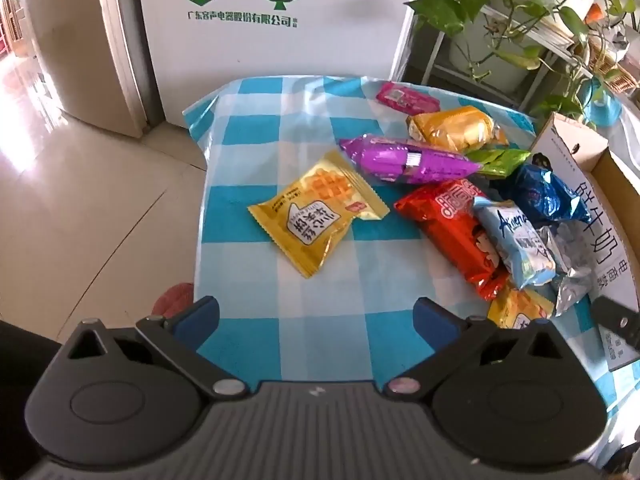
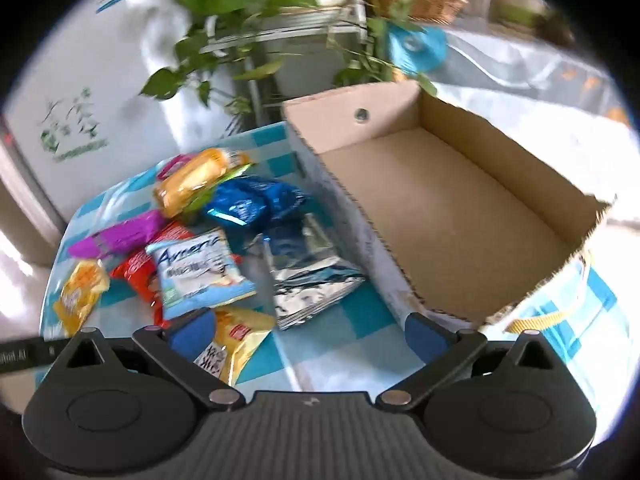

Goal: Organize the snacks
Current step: 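Move the left tool toward the purple snack bag while the right tool approaches the blue foil bag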

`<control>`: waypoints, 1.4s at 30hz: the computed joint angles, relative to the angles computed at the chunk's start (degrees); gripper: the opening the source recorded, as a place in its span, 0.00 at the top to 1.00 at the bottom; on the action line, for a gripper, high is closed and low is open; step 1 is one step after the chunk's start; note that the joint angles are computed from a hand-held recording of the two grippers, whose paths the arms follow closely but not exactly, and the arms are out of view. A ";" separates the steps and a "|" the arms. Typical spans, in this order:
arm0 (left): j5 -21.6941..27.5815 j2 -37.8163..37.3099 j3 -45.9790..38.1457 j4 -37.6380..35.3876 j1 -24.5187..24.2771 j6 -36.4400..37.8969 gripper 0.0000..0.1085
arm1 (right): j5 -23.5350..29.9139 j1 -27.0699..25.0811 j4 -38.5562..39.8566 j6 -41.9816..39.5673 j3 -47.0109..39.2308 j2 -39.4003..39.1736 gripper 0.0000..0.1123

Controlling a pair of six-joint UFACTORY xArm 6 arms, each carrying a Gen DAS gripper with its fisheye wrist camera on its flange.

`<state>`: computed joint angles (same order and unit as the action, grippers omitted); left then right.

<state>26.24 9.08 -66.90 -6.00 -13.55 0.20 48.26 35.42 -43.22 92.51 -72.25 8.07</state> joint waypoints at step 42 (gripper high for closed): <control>7.25 16.71 -27.35 -2.39 -1.41 -2.88 0.06 | -22.79 -11.48 10.20 -28.58 -9.24 9.06 0.26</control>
<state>33.49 25.79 -94.25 -8.39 -14.96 -2.68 25.47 23.94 -33.02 63.93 -81.49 17.13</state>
